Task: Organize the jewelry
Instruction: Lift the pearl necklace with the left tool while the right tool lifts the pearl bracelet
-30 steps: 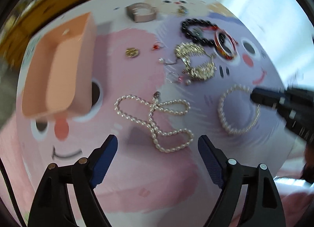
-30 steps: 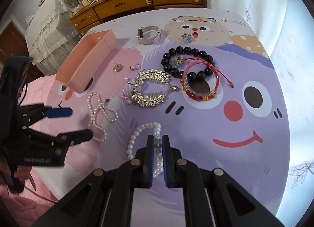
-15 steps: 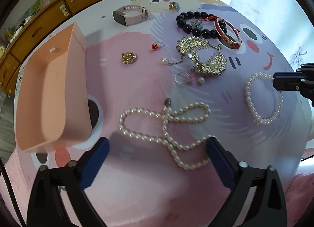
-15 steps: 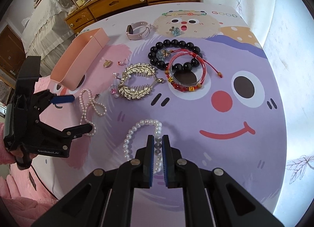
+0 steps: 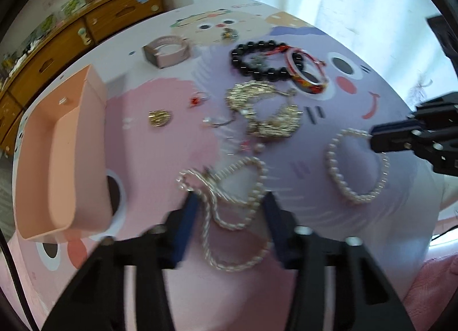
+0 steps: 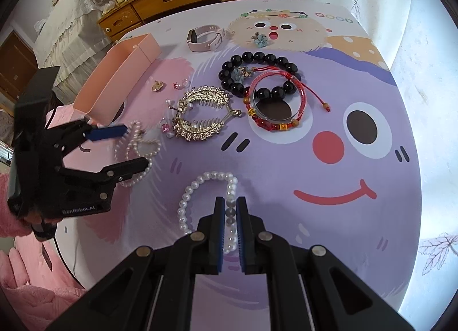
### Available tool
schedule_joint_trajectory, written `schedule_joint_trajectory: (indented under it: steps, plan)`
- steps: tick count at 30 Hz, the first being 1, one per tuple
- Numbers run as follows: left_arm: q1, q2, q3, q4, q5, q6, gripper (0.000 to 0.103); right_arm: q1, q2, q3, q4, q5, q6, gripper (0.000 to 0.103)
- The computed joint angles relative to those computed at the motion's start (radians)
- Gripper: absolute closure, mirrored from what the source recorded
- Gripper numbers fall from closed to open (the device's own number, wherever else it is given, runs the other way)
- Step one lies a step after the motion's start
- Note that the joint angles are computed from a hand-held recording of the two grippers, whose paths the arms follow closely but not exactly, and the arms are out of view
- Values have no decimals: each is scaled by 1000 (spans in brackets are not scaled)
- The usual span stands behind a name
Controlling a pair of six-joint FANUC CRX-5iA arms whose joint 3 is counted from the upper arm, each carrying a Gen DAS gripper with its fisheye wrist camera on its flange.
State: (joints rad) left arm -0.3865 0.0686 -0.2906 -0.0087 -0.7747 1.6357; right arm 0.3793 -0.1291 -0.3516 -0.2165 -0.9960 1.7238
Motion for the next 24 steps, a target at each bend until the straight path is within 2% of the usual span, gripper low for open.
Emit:
schedule_joint_trajectory:
  steps: [1,2,8,11,17,24]
  plan:
    - [-8,9,14,-3,-11,4,91,0,2,1,-1,0,0,96]
    - [-17,23,36,-8,-34,25,96,0,4,3,-1,0,-1,96]
    - [-14,54,71,14,-65,111,96,8,4,9,7,3,-5,96]
    - [-21,46,76,-3,-71,134,101,14,-1,7,13,7,-9,96]
    - [-10,24,68,14,-116,124,101,20,-1,17,6,7,-15,96]
    - [23,-51,63,32,-177,97,101,38,-12,36,-9,24,-26,96]
